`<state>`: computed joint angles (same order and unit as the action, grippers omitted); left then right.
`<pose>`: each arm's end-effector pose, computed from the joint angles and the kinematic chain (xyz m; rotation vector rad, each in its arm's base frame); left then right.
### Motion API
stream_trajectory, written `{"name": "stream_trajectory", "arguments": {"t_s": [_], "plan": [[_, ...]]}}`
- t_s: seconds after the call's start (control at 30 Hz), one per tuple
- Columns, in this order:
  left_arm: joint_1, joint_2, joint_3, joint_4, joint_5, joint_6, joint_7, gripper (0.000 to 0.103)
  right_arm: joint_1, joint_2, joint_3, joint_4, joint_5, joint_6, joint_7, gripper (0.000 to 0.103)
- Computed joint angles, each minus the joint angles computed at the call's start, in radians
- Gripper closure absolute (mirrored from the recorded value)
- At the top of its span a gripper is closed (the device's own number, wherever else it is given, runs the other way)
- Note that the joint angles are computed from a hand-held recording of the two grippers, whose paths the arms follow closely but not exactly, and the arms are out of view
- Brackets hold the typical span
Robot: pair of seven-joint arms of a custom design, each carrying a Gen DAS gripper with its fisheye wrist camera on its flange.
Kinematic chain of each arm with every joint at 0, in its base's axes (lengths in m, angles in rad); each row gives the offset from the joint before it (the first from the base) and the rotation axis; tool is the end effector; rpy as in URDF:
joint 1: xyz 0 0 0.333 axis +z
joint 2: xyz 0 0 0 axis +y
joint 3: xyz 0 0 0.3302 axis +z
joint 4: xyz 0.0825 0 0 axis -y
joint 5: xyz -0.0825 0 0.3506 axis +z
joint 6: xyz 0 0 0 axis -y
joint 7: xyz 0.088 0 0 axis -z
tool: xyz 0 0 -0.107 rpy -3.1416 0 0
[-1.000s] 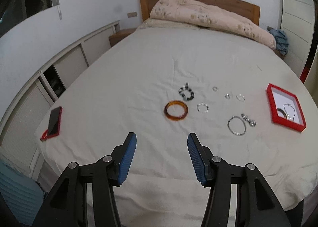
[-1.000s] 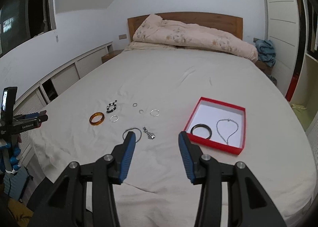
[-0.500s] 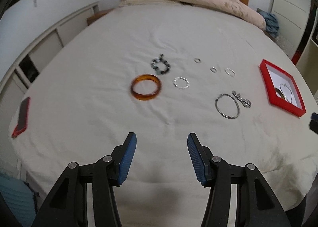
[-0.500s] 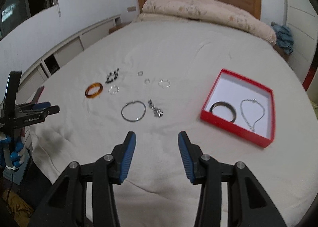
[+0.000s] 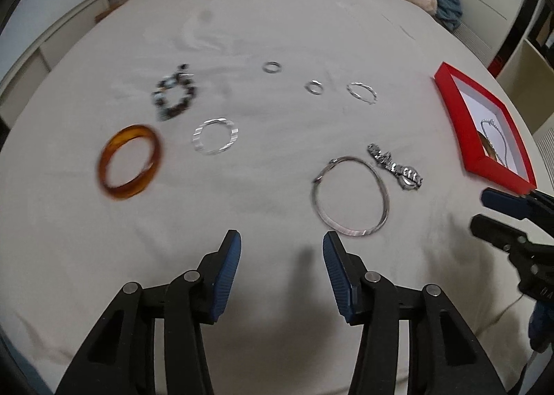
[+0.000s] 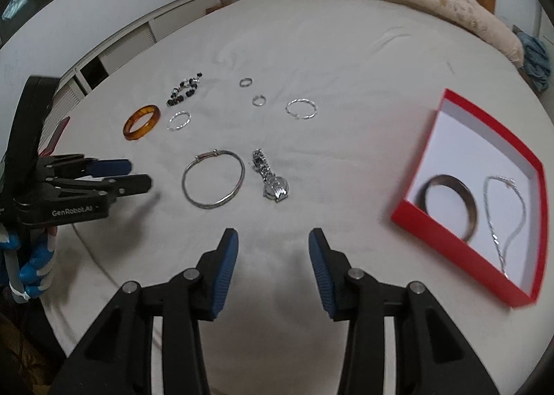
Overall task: Organize jewelry
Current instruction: 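Grasp the silver bangle with the left tool while the right tool grasps the silver watch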
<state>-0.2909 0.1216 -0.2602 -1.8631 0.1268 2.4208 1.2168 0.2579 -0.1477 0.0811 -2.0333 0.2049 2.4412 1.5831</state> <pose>0.5155 -0.3077 0.5278 -1.7458 2.2823 -0.5733 0.4925 0.1769 0.5969 -2.0094 1.6264 -0.2468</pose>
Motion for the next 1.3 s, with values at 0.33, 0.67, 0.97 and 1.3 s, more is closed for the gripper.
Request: {"name": "stream_trajectory", "arguments": {"t_s": [0.33, 0.67, 0.97, 1.3], "plan": [[-0.018, 0.135, -0.003, 0.131, 0.034, -0.05, 0.028, 0.065, 0.005, 0.124, -0.016, 0.079, 0.056, 0.002, -0.097, 0.063], [-0.012, 0.152, 0.002, 0.153, 0.058, -0.048, 0.088, 0.086, 0.016, 0.22, -0.013, 0.16, 0.054, 0.001, -0.151, 0.069], [0.016, 0.099, 0.006, 0.09, 0.027, -0.015, 0.103, 0.098, 0.029, 0.249, -0.013, 0.186, 0.03, -0.011, -0.17, 0.08], [0.023, -0.018, 0.01, -0.003, 0.025, -0.003, 0.097, 0.099, 0.038, 0.159, -0.009, 0.131, -0.001, 0.001, -0.105, 0.081]]}}
